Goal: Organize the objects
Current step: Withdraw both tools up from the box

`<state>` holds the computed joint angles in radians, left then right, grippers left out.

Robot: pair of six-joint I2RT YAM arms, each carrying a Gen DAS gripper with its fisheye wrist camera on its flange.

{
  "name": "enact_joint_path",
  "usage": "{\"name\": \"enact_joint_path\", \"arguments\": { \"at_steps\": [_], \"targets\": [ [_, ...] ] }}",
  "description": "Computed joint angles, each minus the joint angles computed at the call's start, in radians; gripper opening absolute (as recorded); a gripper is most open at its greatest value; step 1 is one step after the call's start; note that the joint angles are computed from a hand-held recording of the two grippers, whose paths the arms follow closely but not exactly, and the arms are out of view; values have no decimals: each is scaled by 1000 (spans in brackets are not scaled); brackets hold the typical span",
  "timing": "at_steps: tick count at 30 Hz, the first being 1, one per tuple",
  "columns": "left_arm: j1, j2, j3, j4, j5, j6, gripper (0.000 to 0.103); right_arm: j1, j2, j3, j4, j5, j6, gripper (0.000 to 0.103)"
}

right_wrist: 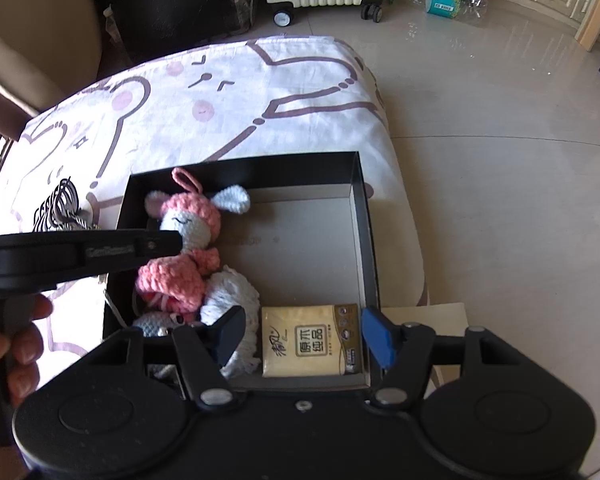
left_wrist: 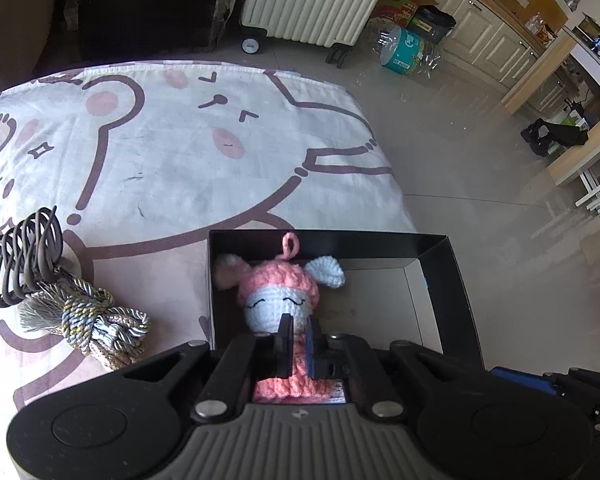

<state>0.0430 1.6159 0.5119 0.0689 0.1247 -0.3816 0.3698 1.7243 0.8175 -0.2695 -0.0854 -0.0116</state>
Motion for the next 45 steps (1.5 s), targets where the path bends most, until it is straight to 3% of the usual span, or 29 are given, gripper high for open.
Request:
{"name": "enact_joint_path", "arguments": {
  "at_steps": [8,16,21,26,29,37,45],
  "targets": [
    [-19,-163,-29,-129,-61,35,12,-5,-92,-52,19,21,52,66],
    [-30,-285,-53,-237,-112,71,26,-15,-181,-95,18,34,101,66],
    [-46,-325,-58,-287,-154,63,42,-16,-194,-105,18,39,105,67],
    [-68,-359,-68,-331,-224,61,71,-34,-212,-130,26,42,111,70],
    [-69,-390,-79,-356,-242,72,82,-51,-239,-153,30,45,125,72],
    [-69,-472,-112,-407,-273,99,98,-60,-321,-209,27,91,144,79],
    [-56,-517,-132,-430,-267,109,103,-29,-398,-252,40,134,126,99]
  ]
}}
